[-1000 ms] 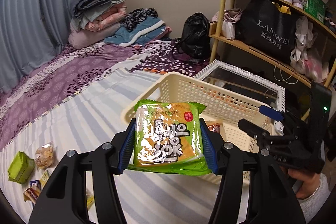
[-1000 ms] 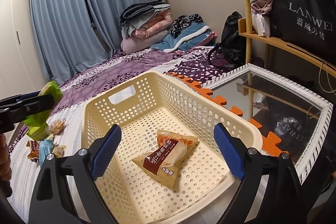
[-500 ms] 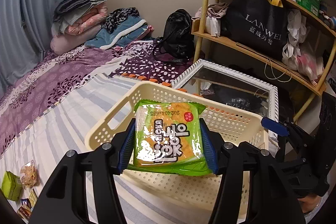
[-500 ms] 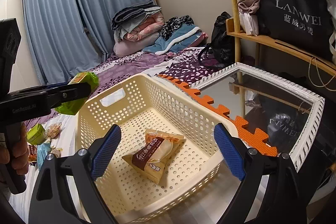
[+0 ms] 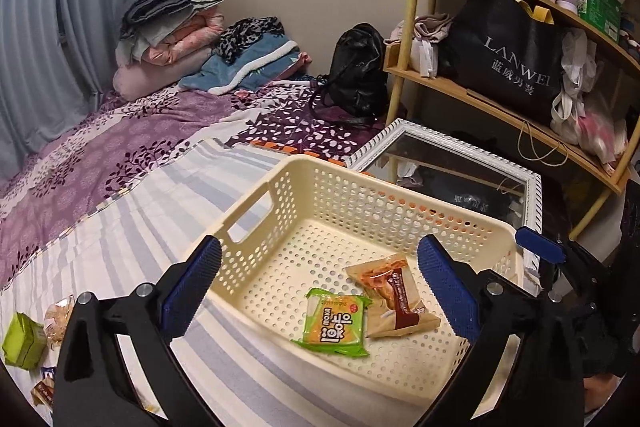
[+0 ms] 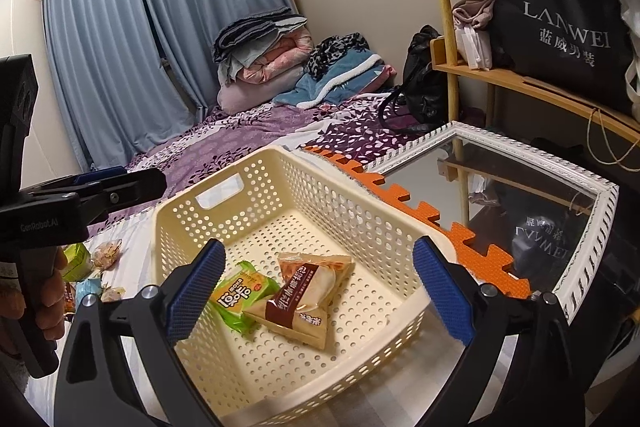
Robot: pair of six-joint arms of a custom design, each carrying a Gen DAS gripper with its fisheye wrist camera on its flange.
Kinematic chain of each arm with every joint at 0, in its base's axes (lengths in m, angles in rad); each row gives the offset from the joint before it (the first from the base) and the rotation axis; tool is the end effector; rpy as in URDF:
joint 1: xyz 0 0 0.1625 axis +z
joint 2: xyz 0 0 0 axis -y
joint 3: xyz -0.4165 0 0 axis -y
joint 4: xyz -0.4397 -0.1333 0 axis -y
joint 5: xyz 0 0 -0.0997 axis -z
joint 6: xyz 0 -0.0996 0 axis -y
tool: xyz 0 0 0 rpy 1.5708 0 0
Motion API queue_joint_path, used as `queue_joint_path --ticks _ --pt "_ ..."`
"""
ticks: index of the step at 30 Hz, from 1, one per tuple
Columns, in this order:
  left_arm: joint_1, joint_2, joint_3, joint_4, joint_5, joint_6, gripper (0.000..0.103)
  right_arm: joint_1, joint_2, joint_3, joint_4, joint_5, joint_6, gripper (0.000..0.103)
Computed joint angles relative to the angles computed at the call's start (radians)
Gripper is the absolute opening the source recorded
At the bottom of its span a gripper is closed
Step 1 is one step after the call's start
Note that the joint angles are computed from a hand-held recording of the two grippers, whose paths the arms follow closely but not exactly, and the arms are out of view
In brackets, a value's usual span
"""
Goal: Organize snacks
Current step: 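Move both open tools back toward the remaining snack packets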
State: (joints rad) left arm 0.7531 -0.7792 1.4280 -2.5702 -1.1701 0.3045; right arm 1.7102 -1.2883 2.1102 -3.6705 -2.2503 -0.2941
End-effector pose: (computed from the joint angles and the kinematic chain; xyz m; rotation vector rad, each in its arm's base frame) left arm -0.4454 -0.6534 0.1376 1.3938 2.4055 -0.6192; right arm 0.1421 -0.5036 0.3135 -0.0827 -2.0651 1.4259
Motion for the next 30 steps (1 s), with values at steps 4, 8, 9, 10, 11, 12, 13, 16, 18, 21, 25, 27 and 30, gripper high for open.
queue_joint_path --ticks 4,8,9,10,11,12,13,16,18,21,25,27,30 --pt "0.005 -0.017 0.005 -0.001 0.009 -0.011 0.1 0.016 0.017 -0.016 0.006 -0.004 -0.004 0.094" --pt "0.01 -0.035 0.009 -0.003 0.023 -0.022 0.1 0.033 0.034 -0.034 0.014 -0.012 -0.005 0.094" --pt "0.011 -0.042 0.012 -0.005 0.024 -0.024 0.1 0.038 0.038 -0.039 0.016 -0.015 -0.005 0.094" --pt "0.013 -0.049 0.015 -0.007 0.026 -0.026 0.1 0.043 0.042 -0.045 0.019 -0.016 -0.005 0.094" --pt "0.015 -0.057 0.019 -0.01 0.028 -0.025 0.1 0.049 0.047 -0.054 0.022 -0.016 -0.005 0.094" --pt "0.017 -0.065 0.023 -0.013 0.033 -0.024 0.1 0.054 0.05 -0.059 0.022 -0.015 -0.006 0.094" --pt "0.018 -0.072 0.026 -0.017 0.041 -0.023 0.1 0.061 0.057 -0.068 0.021 -0.014 -0.009 0.094" --pt "0.025 -0.1 0.034 -0.02 0.061 -0.022 0.1 0.079 0.076 -0.091 0.02 -0.006 -0.012 0.094" --pt "0.03 -0.118 0.035 -0.012 0.086 -0.036 0.1 0.091 0.094 -0.11 0.028 0.004 -0.017 0.094" --pt "0.039 -0.146 0.039 -0.008 0.11 -0.064 0.1 0.109 0.121 -0.137 0.055 0.016 -0.022 0.094" --pt "0.054 -0.193 0.064 -0.03 0.142 -0.066 0.1 0.134 0.163 -0.174 0.102 0.035 -0.031 0.094" --pt "0.061 -0.212 0.073 -0.042 0.164 -0.058 0.1 0.145 0.183 -0.19 0.129 0.046 -0.028 0.094" --pt "0.079 -0.24 0.078 -0.043 0.18 -0.066 0.1 0.157 0.216 -0.214 0.179 0.064 -0.013 0.094"
